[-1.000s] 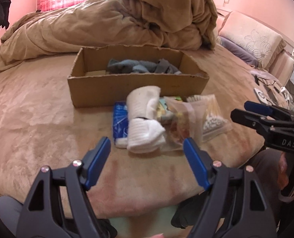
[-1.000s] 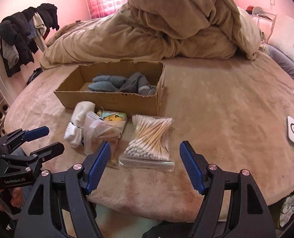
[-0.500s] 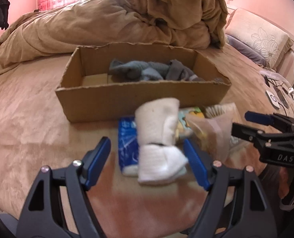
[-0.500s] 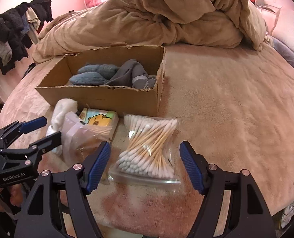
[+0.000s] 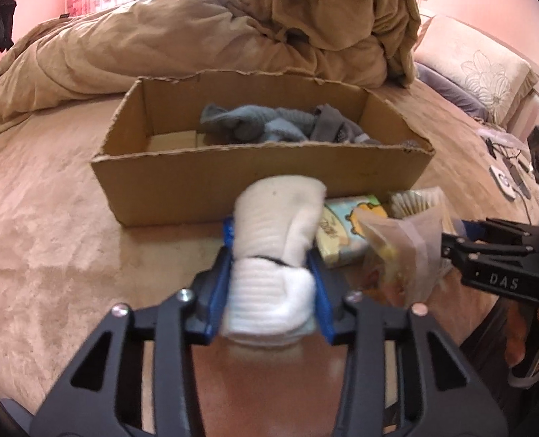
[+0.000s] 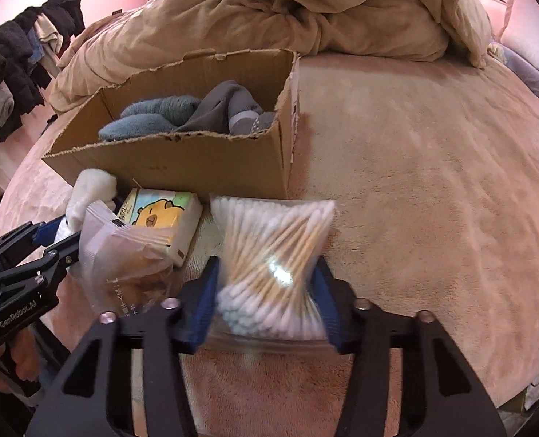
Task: Organize objects
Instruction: 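Grasp the white socks with the left tool while the right tool grasps the cotton swab bag, then lower the white socks and swab bag into the box and open both tools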
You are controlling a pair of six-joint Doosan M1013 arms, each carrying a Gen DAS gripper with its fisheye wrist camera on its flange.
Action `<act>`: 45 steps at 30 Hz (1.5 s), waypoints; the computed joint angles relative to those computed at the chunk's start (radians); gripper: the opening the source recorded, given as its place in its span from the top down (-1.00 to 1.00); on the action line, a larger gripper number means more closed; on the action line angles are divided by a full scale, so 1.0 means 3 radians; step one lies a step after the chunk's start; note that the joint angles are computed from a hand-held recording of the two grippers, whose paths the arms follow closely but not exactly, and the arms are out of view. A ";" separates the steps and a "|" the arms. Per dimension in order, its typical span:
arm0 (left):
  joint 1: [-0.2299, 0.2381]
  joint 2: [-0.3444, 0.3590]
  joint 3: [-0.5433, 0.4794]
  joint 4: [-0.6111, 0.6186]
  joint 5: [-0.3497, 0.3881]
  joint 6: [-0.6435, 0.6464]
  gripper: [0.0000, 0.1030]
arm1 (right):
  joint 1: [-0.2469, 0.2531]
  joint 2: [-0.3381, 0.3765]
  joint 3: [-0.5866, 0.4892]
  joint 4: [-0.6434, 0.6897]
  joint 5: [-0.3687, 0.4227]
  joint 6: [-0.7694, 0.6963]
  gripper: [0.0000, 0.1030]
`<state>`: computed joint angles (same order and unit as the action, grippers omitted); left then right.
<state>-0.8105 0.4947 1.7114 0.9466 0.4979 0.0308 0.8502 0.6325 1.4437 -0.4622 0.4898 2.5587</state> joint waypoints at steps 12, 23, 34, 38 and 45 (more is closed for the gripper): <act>-0.0197 -0.0407 0.0310 0.0527 0.0121 -0.0629 0.25 | 0.0136 -0.0276 0.0237 -0.0657 -0.0062 0.0727 0.12; -0.0408 -0.0820 0.0550 0.1046 0.0442 -0.1057 0.25 | 0.0377 -0.0561 0.0310 -0.1475 0.0000 0.1323 0.12; -0.0280 -0.0906 0.0469 0.1340 0.0510 -0.0977 0.25 | 0.0356 -0.0429 -0.0060 -0.1745 -0.0011 0.1230 0.12; -0.0143 -0.0856 0.0405 0.1365 0.0436 -0.0975 0.25 | 0.0303 -0.0307 -0.0252 -0.1581 -0.0019 0.1014 0.12; 0.0082 -0.0697 0.0286 0.1272 0.0241 -0.0769 0.25 | 0.0227 -0.0098 -0.0547 -0.1159 -0.0047 0.0551 0.12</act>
<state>-0.7860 0.2855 1.7973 1.3283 0.5700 -0.1998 0.9182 0.6030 1.2797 -0.8100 0.4758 2.7240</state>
